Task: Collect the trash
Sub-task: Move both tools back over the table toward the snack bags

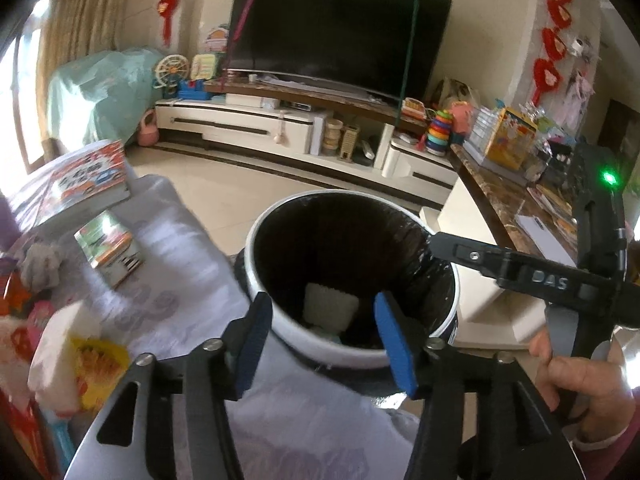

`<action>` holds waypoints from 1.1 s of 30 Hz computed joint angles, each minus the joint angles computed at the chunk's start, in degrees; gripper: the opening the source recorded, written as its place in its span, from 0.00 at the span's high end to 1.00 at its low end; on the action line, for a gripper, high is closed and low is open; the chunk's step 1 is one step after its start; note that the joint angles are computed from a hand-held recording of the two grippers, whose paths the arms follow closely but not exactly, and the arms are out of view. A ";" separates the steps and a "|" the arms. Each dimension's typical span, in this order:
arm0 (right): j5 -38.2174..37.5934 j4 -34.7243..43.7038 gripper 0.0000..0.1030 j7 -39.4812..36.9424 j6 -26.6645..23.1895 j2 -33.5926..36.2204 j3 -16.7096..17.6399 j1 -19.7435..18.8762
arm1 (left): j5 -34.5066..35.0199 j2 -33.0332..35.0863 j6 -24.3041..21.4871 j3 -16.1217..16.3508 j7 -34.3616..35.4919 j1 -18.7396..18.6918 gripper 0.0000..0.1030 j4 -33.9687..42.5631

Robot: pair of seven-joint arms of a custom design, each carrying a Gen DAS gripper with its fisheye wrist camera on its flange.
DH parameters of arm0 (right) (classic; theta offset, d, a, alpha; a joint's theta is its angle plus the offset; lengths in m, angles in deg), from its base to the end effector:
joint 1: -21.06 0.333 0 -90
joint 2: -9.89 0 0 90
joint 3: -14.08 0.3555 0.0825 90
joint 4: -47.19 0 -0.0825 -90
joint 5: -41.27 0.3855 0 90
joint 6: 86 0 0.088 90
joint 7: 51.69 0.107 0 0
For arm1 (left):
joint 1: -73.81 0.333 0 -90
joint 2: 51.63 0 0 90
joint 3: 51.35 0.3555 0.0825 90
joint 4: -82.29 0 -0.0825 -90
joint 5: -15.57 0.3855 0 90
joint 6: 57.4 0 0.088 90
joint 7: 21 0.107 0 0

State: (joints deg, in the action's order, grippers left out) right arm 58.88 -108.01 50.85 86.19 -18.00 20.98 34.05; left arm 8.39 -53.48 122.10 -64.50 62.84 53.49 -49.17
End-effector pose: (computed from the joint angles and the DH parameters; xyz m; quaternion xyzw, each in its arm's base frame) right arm 0.3817 0.1188 0.5011 -0.6025 0.7003 -0.1403 0.3562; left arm 0.4715 -0.3001 0.5062 -0.5179 0.7444 -0.3908 0.1578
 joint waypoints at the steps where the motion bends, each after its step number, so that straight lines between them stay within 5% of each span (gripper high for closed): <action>1: 0.15 -0.60 0.24 0.34 0.70 -0.64 0.41 0.19 | -1.42 -0.82 0.69 0.23 0.86 -0.36 0.47 -1.25; 9: 1.56 -3.53 0.16 3.88 4.51 -3.80 2.81 3.76 | 2.33 -10.08 3.47 2.85 -8.32 -2.14 0.41 -12.74; 17: 1.93 -5.04 0.14 7.23 7.44 -4.48 5.92 7.39 | 8.15 -22.86 2.43 -2.36 -18.91 4.00 0.38 -23.50; 33: 0.60 -2.22 0.14 9.56 9.97 1.84 7.29 15.32 | 14.81 -44.35 -9.46 0.94 -33.92 2.20 0.38 -34.77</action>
